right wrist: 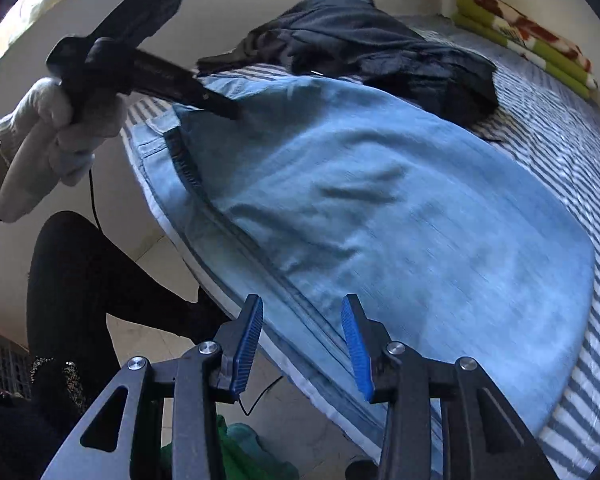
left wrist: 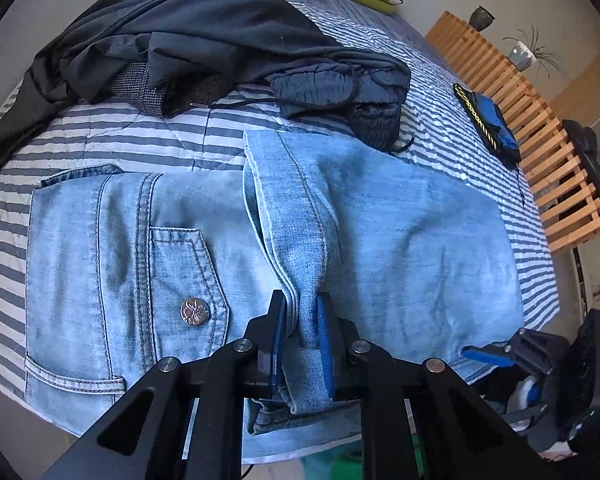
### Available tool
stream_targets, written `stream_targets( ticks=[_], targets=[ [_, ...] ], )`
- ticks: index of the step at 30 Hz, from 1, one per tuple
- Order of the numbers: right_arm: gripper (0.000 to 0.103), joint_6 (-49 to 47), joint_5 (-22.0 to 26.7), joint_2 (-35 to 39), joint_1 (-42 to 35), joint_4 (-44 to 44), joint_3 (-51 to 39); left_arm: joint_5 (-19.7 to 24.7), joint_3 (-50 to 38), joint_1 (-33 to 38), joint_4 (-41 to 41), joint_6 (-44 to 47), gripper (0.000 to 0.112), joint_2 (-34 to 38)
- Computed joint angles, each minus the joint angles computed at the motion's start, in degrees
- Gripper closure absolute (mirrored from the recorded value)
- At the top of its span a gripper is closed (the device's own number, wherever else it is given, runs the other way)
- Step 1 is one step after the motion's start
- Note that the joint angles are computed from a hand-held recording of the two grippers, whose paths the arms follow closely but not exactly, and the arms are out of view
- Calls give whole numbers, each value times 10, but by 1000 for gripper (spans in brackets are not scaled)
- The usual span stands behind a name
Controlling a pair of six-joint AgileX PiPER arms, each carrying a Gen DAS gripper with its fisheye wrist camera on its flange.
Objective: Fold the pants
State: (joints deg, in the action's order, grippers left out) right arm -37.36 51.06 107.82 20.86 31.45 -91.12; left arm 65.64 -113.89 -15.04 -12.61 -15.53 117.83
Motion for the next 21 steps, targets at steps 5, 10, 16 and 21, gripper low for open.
stream_targets(
  ticks=[5,10,16,21],
  targets=[
    [61,34,-45,32,69,-93,-19,13,-17,3,-2,2,97,10],
    [64,57,-70,32,91,-144,-7,2,-8,8,-13,6,97,12],
    [94,81,-21,45,54,-116,-60,-11,-3,13,-23,11,97,4],
    [95,77,-31,5,54,-103,-42,-46,60,15,-12,3,97,-55]
  ],
)
